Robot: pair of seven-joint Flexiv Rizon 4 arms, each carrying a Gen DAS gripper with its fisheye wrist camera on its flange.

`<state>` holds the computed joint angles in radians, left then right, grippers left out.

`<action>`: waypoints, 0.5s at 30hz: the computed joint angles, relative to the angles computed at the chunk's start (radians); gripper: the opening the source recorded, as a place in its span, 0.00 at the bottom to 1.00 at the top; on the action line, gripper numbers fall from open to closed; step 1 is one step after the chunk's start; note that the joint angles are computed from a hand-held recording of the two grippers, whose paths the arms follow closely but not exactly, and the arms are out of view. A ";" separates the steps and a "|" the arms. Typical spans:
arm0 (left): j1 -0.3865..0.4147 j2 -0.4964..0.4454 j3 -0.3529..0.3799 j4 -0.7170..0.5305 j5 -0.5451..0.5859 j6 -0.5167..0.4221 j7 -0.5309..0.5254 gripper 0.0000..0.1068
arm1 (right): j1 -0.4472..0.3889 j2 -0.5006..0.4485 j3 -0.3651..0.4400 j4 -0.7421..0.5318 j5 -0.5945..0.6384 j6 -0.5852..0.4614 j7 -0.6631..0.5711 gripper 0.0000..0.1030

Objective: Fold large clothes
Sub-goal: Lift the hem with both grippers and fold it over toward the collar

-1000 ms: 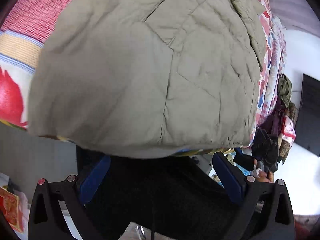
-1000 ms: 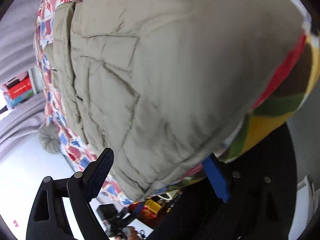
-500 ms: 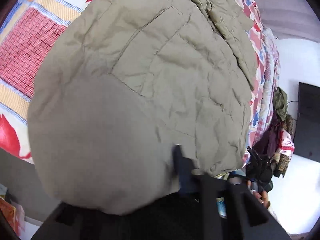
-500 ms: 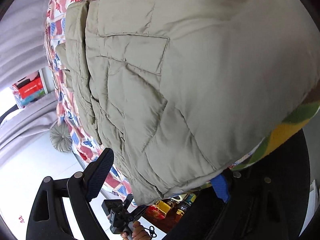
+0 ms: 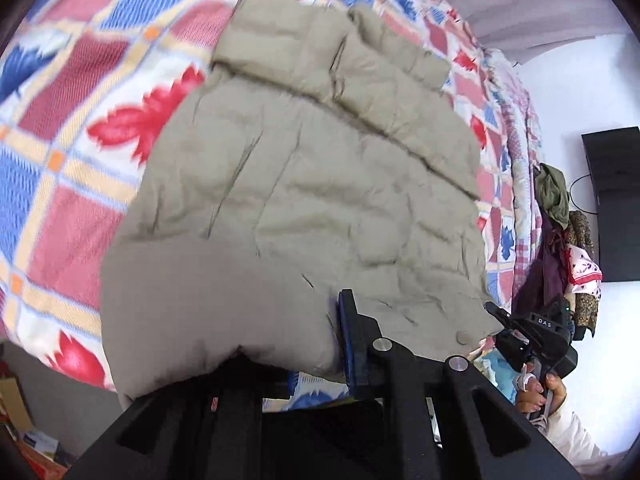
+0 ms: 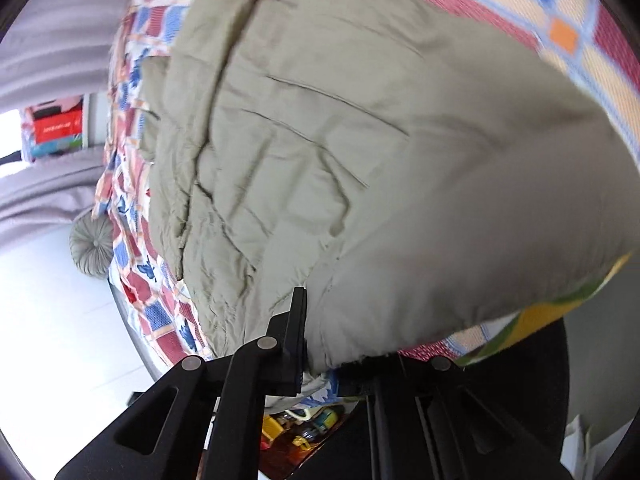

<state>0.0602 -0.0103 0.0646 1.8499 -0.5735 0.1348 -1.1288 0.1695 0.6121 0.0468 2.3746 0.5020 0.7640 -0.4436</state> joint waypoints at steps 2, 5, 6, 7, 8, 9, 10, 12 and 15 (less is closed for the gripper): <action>-0.004 -0.014 -0.011 -0.035 -0.010 0.030 0.012 0.17 | -0.001 -0.030 -0.009 -0.041 -0.055 -0.017 -0.034 0.09; -0.009 -0.041 -0.025 -0.086 -0.032 0.077 0.023 0.17 | 0.001 -0.093 -0.019 -0.123 -0.140 -0.051 -0.109 0.08; -0.012 -0.054 -0.033 -0.107 -0.042 0.099 0.026 0.17 | -0.001 -0.119 -0.022 -0.153 -0.169 -0.061 -0.138 0.08; -0.015 -0.068 -0.039 -0.128 -0.049 0.117 0.024 0.17 | -0.005 -0.147 -0.024 -0.186 -0.203 -0.069 -0.170 0.08; -0.018 -0.086 -0.047 -0.155 -0.054 0.136 0.020 0.17 | -0.011 -0.173 -0.023 -0.214 -0.228 -0.074 -0.194 0.08; -0.021 -0.106 -0.056 -0.185 -0.056 0.152 0.013 0.17 | -0.018 -0.192 -0.022 -0.239 -0.252 -0.079 -0.220 0.08; -0.024 -0.130 -0.065 -0.217 -0.058 0.169 0.009 0.17 | -0.023 -0.222 -0.023 -0.270 -0.278 -0.078 -0.248 0.08; -0.032 -0.176 -0.085 -0.277 -0.058 0.215 0.018 0.17 | -0.034 -0.279 -0.030 -0.332 -0.318 -0.084 -0.309 0.08; -0.046 -0.261 -0.116 -0.385 -0.040 0.283 0.016 0.17 | -0.047 -0.383 -0.046 -0.440 -0.357 -0.083 -0.432 0.08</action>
<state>0.0146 -0.2714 -0.0511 1.4649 -0.6132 0.4183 -1.1129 0.1228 0.2293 0.0003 1.9347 0.1451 0.6810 -0.8756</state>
